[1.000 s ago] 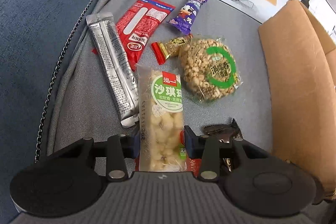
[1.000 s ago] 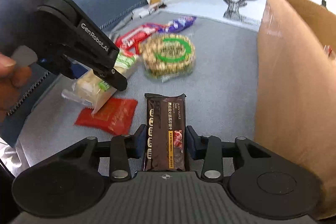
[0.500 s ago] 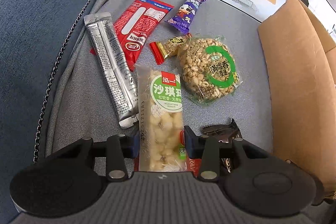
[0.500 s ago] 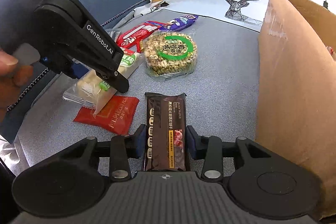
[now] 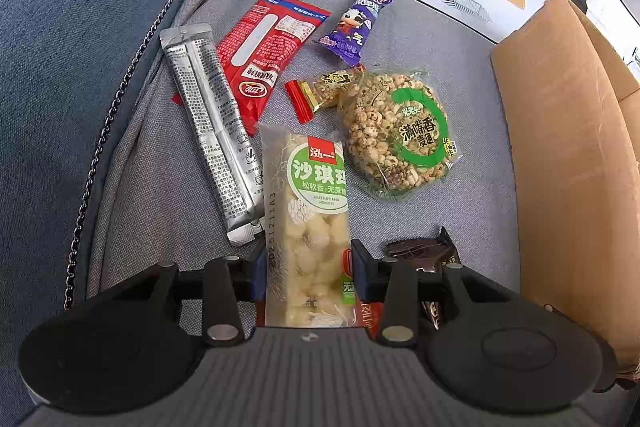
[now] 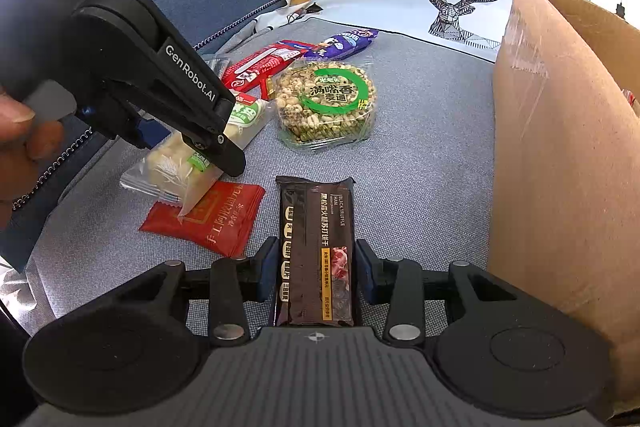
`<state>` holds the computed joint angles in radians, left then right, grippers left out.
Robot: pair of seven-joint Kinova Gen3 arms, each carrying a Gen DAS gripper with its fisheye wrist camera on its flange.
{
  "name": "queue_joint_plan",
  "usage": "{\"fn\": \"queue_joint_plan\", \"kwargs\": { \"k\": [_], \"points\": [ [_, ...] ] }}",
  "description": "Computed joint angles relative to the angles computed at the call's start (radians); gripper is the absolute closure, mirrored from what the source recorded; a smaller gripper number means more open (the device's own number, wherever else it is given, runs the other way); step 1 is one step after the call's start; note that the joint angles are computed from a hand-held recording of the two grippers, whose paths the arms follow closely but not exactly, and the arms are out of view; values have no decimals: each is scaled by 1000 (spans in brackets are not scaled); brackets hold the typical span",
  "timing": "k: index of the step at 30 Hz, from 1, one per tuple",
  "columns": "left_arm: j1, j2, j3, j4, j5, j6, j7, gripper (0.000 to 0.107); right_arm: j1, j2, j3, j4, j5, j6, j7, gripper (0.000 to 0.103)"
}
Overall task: Organize snacks
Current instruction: 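Lift the pastry pack with the left tool while the right tool carries the chocolate bar over the box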
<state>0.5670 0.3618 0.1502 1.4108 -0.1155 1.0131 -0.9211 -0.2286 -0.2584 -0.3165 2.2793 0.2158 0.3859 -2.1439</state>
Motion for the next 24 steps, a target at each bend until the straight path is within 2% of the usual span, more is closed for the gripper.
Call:
{"fn": "queue_joint_plan", "kwargs": {
  "k": [3,6,10,14,20,24],
  "points": [
    [4,-7,-4,8,-8,-13,8,63,27,-10,-26,6,21,-10,-34,62],
    [-2,-38,-8,46,-8,-78,29,63,79,-45,-67,36,61,-68,-85,62],
    [-1,-74,-9,90,-24,-161,68,63,214,-100,-178,67,112,-143,-129,62],
    [6,-111,-8,129,-59,-243,107,63,276,-144,-202,73,79,-183,-109,62],
    [34,-157,-15,182,-151,-368,201,63,292,-224,-148,49,17,-188,-25,62],
    [64,-176,-27,207,-238,-435,311,63,254,-271,-35,24,-21,-176,62,62]
  ]
}}
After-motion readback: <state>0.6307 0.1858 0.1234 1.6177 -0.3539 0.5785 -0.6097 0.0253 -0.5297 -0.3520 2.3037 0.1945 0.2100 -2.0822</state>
